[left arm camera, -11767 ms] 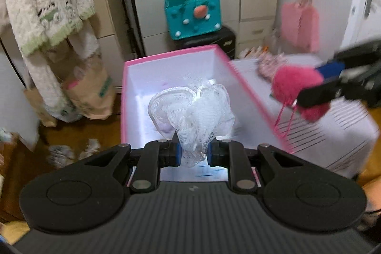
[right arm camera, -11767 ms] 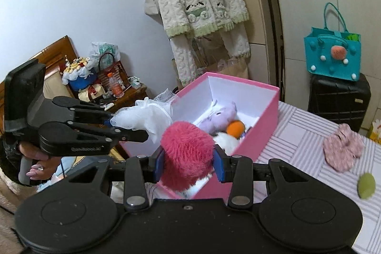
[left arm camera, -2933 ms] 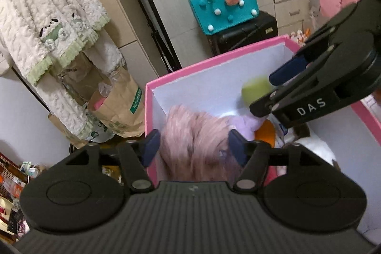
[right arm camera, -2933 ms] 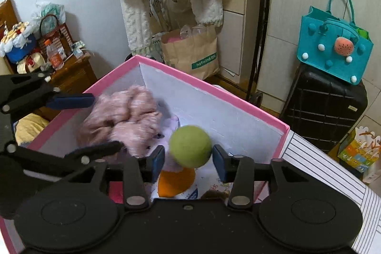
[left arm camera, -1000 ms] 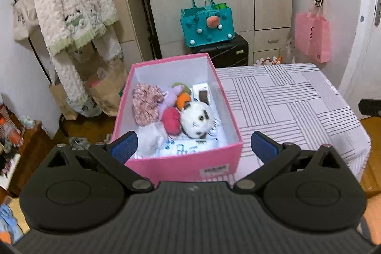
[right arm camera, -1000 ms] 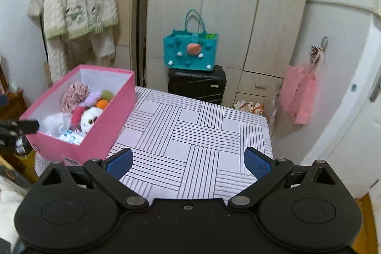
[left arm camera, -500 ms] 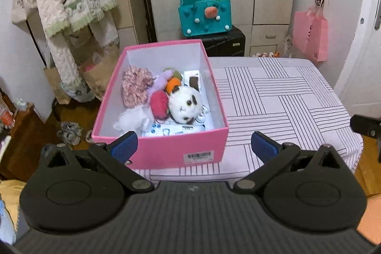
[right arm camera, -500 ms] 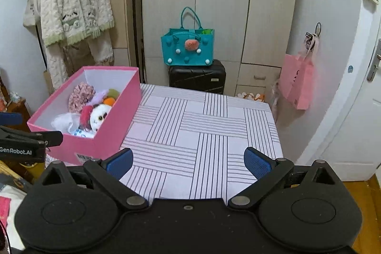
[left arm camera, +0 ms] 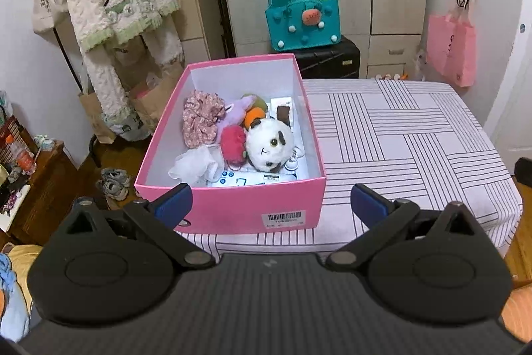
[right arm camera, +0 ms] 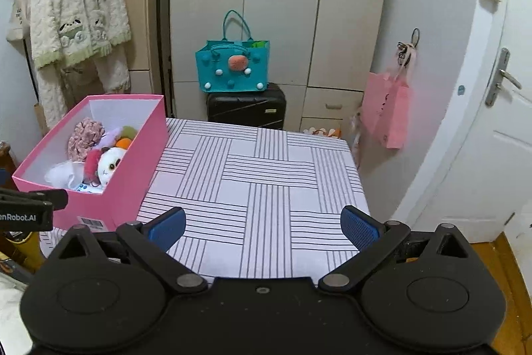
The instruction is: Organize soft objects
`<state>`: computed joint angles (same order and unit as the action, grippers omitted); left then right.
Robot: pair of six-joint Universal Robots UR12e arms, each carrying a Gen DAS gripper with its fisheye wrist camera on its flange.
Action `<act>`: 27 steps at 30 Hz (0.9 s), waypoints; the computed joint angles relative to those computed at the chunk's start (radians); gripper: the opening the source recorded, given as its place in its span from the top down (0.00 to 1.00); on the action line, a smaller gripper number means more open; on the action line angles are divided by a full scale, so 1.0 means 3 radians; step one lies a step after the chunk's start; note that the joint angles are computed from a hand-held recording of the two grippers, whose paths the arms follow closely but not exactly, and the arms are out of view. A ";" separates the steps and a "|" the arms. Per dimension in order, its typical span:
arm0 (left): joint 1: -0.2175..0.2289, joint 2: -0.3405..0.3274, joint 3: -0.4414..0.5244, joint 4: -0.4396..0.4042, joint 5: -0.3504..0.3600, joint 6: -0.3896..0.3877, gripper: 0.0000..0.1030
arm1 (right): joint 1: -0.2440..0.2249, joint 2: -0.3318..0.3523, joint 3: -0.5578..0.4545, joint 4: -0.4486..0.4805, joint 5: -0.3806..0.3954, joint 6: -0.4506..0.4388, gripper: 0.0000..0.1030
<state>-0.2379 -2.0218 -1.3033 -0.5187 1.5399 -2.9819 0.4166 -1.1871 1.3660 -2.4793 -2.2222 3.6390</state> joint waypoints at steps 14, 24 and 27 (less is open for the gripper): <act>-0.0024 0.0009 -0.0142 0.0255 -0.0074 0.0037 0.00 | 0.0031 0.0005 0.0082 -0.0084 -0.0057 -0.0018 0.02; -0.0009 0.0018 -0.0182 0.0383 -0.0149 0.0034 0.00 | 0.0060 0.0022 0.0122 -0.0326 -0.0179 -0.0126 0.02; -0.0001 0.0030 -0.0220 0.0486 -0.0180 0.0016 0.00 | 0.0071 0.0021 0.0143 -0.0422 -0.0216 -0.0165 0.02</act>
<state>-0.2381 -2.0129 -1.3692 -0.3731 1.4858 -2.9771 0.4379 -1.1808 1.4087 -2.6058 -2.2870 3.5896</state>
